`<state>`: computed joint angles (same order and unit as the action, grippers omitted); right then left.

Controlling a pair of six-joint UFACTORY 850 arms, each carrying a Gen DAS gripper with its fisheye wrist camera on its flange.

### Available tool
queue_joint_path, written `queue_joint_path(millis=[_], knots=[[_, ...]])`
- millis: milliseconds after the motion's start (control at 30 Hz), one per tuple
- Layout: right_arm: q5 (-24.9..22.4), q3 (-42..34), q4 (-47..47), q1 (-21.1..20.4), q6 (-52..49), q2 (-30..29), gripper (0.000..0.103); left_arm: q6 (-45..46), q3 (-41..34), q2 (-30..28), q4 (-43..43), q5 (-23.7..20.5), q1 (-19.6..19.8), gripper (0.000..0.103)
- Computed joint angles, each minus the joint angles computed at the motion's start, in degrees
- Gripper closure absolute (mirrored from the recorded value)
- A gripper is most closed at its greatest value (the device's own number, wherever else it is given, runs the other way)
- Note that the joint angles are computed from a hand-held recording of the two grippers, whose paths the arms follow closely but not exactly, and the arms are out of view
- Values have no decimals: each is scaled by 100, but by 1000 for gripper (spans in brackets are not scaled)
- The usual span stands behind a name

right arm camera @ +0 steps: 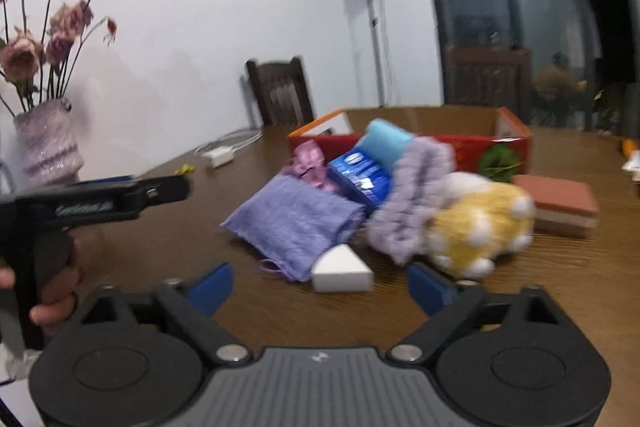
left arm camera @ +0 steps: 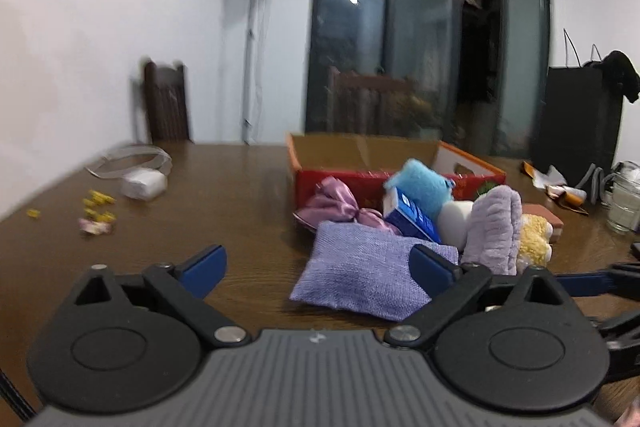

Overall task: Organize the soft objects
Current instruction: 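Close both grippers together on the purple burlap sachet, then lift the purple sachet with both grippers and carry it over the cardboard box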

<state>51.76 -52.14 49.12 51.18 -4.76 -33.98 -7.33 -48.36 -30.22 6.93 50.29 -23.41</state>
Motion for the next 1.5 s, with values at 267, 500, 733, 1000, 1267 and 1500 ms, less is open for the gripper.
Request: queue_joint_path(millis=[267, 500, 733, 1000, 1267, 1500], knots=[[-766, -974, -669, -749, 508, -501, 35, -3632, -1659, -959, 3299, -1200, 645, 39], [-1303, -1484, -465, -924, 171, -827, 68, -4545, -1771, -1191, 4486, -518, 889, 84], [-929, -1291, -900, -795, 449, -682, 93, -3725, -814, -501, 3667, -234, 793, 96], [-219, -40, -836, -161, 302, 335, 93, -2828, 792, 645, 3003, 299, 519, 96], [-257, 664, -163, 338, 808, 480, 84, -2112, 1330, 652, 2250, 109, -15, 91], [34, 638, 319, 419, 765, 245, 73, -1601, 1276, 512, 1733, 142, -169, 85]])
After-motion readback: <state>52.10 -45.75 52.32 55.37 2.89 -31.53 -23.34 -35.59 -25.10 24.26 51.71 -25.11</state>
